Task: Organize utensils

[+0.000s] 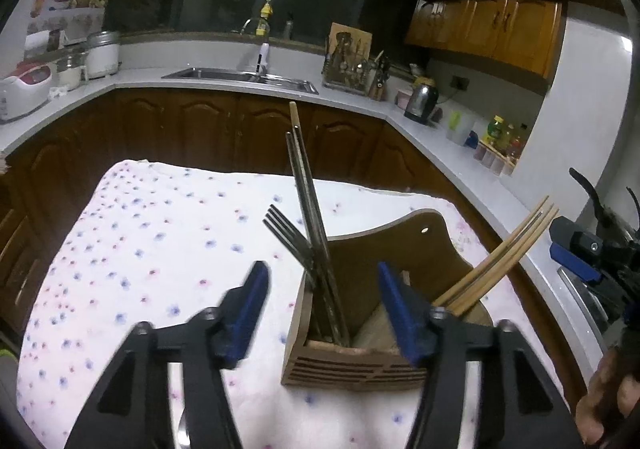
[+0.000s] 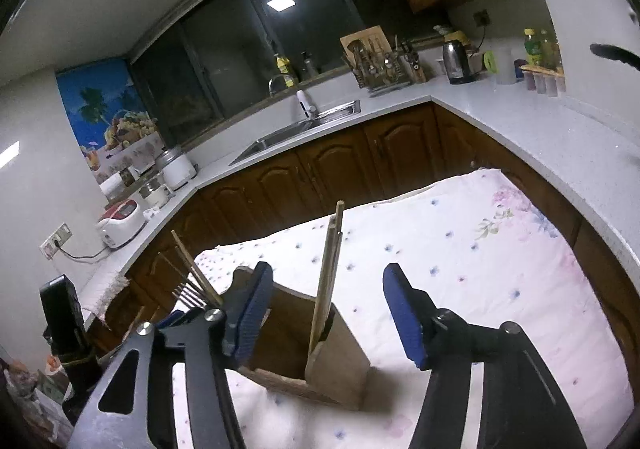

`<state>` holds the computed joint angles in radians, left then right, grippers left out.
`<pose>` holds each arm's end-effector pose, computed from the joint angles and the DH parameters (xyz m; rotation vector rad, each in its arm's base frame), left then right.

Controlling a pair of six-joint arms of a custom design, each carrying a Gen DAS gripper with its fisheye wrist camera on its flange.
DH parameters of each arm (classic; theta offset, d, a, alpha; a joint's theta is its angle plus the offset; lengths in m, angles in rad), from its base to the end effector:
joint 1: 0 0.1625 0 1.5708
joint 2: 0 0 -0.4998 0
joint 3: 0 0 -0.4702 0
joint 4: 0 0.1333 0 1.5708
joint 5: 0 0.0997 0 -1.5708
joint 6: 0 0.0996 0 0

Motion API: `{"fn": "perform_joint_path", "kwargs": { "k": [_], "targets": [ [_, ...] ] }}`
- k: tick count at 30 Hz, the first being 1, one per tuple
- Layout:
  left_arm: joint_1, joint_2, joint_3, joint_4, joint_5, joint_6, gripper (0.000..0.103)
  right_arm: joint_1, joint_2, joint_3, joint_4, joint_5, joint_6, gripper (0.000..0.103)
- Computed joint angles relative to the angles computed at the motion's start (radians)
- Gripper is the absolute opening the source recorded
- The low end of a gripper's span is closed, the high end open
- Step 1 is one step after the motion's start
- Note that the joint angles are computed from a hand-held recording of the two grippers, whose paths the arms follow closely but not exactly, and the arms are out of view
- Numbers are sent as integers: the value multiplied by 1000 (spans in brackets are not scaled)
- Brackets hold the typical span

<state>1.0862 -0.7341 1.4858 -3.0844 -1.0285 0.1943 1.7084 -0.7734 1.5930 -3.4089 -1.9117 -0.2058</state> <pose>-0.2305 -0.8343 0.1833 0.5718 2.4578 -1.0948 0.2103 -0.7894 0.2036 0.1868 -2.4566 1.3542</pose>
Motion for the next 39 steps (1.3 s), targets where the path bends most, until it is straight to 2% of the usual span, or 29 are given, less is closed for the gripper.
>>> {"fn": "perform_joint_path", "kwargs": {
  "k": [1,6,8,16,23,30,35,39],
  "targets": [
    [-3,-4,12,-17,12,5,76,-1,-2,5,-5,6,3,66],
    [-16,-24,66,-48,78,21,91,-1,-16,39,-53,40,7,80],
    [-22,-33,82,-45,99,17,91,2,-24,53,-62,51,12,82],
    [-54,-91,169,-86,152,14,95,22,-49,117,-92,82,18,99],
    [-76,-161,270,-145,179,34,99,38,-74,187,-135,96,17,99],
    [-108,-234,371,-188,201,39,100,64,-108,265,-199,66,-7,99],
    [-141,-299,464,-258,210,61,102,91,-149,328,-271,53,-56,99],
    [-158,-343,513,-257,229,59,102,125,-177,364,-329,37,-114,101]
  ]
}}
